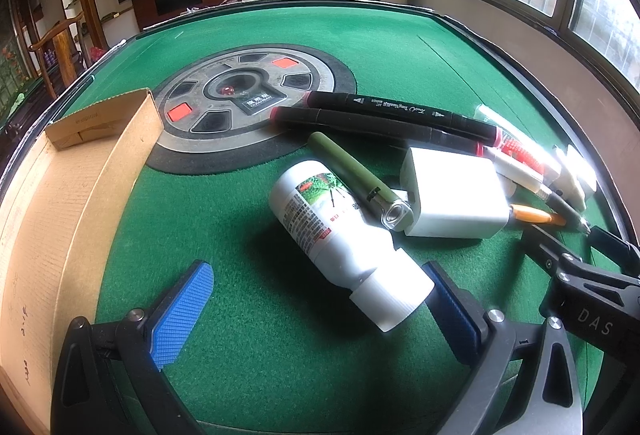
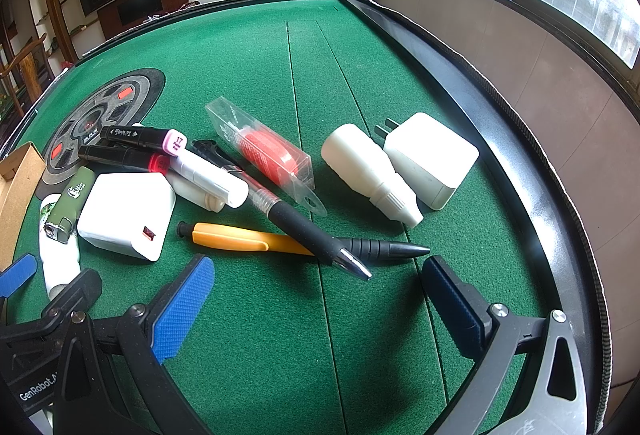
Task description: Organize rigid objects
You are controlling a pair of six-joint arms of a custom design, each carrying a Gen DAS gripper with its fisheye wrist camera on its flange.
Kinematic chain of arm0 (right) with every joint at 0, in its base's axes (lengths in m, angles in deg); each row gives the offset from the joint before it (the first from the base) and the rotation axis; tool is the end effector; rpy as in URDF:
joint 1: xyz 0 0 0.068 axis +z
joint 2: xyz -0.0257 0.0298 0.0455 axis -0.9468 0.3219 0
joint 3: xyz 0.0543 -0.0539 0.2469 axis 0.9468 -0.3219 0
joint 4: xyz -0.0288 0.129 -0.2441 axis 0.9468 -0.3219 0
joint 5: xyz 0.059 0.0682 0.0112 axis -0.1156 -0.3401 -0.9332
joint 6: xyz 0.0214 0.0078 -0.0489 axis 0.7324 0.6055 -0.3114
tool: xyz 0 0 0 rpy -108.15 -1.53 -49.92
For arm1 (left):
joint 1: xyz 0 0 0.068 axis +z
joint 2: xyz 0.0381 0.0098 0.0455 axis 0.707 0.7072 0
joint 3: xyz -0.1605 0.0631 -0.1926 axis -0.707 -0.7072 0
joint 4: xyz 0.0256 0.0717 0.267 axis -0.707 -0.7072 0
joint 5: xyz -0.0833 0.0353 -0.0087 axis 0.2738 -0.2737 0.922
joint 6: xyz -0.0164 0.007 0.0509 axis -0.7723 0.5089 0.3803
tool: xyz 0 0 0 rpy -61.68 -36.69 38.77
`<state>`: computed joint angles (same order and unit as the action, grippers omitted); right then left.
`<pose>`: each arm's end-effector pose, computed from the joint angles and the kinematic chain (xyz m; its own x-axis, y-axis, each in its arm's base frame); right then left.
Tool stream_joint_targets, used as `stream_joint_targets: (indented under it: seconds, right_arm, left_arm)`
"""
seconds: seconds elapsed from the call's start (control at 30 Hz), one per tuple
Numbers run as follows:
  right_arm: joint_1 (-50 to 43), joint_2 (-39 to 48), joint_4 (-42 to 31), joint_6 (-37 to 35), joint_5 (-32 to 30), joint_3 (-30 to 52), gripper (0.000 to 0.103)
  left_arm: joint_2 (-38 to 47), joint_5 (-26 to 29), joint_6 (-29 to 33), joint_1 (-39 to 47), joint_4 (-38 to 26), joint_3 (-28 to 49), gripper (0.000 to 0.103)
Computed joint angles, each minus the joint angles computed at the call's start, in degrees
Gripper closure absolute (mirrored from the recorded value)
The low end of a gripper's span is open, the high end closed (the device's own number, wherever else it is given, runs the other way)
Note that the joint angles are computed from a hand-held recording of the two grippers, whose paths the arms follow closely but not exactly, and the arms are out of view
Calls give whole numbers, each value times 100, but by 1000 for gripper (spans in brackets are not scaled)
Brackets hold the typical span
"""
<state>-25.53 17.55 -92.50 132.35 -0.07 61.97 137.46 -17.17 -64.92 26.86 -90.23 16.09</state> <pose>0.2579 0.2390 0.1657 -0.7949 0.1590 -0.5855 0.2028 0.9792 -0.0095 0.3005 -0.0943 0.1623 -0.8049 0.0695 -0.5893 0.0995 0.9949 -0.0186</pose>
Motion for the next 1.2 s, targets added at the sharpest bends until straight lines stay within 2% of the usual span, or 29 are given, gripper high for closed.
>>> stream_joint_targets:
  seconds: [0.77,0.93,1.2]
  right_arm:
    - [2,-1,-2,4,0,-1,0]
    - [0,-3,-3,2,-1,0,0]
    - [15,-68,-77,31,-81,-30,0]
  left_arm:
    - [-115,-98,-31,-86,-36,-98,1]
    - [-194,405,506,165,-250,-79,1]
    - [-307,330,475,200,-127,-252,1]
